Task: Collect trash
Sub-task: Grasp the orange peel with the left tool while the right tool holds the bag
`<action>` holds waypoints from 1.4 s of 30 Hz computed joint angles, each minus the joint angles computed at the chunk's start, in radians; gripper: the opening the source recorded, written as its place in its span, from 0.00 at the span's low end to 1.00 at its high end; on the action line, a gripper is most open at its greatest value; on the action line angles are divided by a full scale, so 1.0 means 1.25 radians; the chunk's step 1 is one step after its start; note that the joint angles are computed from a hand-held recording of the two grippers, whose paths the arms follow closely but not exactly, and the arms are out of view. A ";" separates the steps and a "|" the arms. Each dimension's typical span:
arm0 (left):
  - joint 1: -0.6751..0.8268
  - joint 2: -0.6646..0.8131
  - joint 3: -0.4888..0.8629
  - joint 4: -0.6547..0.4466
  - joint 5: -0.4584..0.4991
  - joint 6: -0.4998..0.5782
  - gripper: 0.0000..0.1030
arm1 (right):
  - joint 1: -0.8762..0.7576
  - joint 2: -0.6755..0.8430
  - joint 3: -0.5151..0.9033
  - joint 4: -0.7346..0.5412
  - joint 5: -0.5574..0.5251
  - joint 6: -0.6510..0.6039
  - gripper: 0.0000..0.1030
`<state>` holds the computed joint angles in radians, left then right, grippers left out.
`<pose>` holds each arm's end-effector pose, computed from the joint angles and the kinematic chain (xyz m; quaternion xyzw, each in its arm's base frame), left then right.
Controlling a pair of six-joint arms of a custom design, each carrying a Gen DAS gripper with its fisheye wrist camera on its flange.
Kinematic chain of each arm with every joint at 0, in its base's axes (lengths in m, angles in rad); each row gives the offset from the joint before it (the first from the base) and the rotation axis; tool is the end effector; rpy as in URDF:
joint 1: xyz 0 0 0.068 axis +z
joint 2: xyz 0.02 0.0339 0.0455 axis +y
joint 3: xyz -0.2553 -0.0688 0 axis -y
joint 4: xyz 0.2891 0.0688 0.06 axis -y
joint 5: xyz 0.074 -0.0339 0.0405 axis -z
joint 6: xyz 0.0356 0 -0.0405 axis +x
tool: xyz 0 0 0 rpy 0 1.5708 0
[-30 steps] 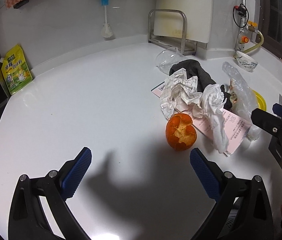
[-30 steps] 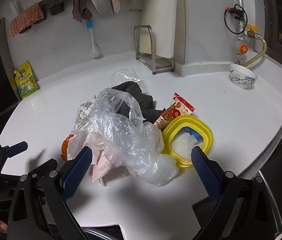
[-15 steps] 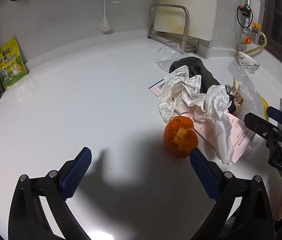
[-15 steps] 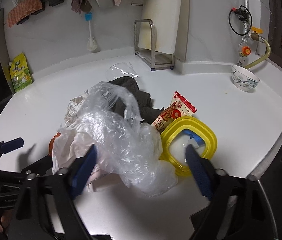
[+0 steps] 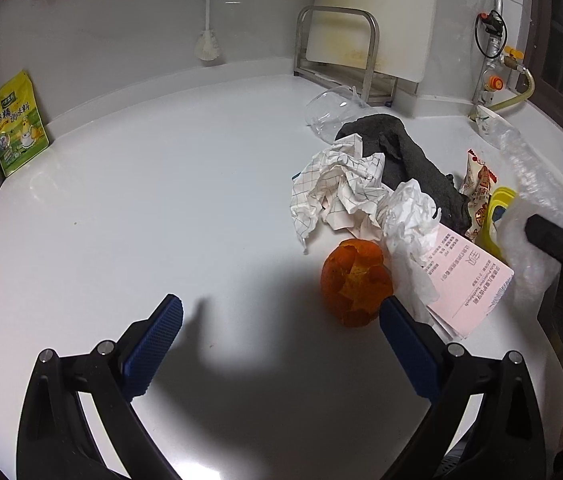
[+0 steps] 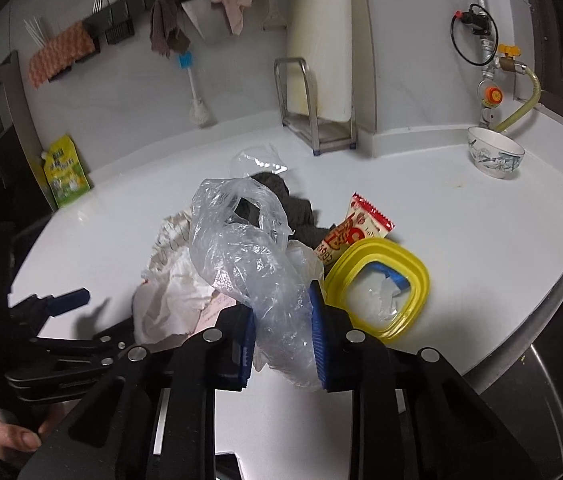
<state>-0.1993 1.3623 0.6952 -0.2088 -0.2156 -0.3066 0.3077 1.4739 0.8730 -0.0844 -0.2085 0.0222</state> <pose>0.2966 -0.0521 0.1480 -0.0867 0.9315 0.0132 0.3531 0.3332 0.1136 0.1848 -0.1720 0.8832 0.1627 0.4049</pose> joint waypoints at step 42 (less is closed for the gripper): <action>0.033 -0.054 -0.033 -0.001 0.112 0.003 0.06 | -0.088 -0.075 -0.103 0.092 -0.143 0.043 0.23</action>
<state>-0.1581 1.2952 0.6535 -0.2106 -0.0762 -0.3027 0.1972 1.3798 0.7443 0.0308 -0.3877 0.0757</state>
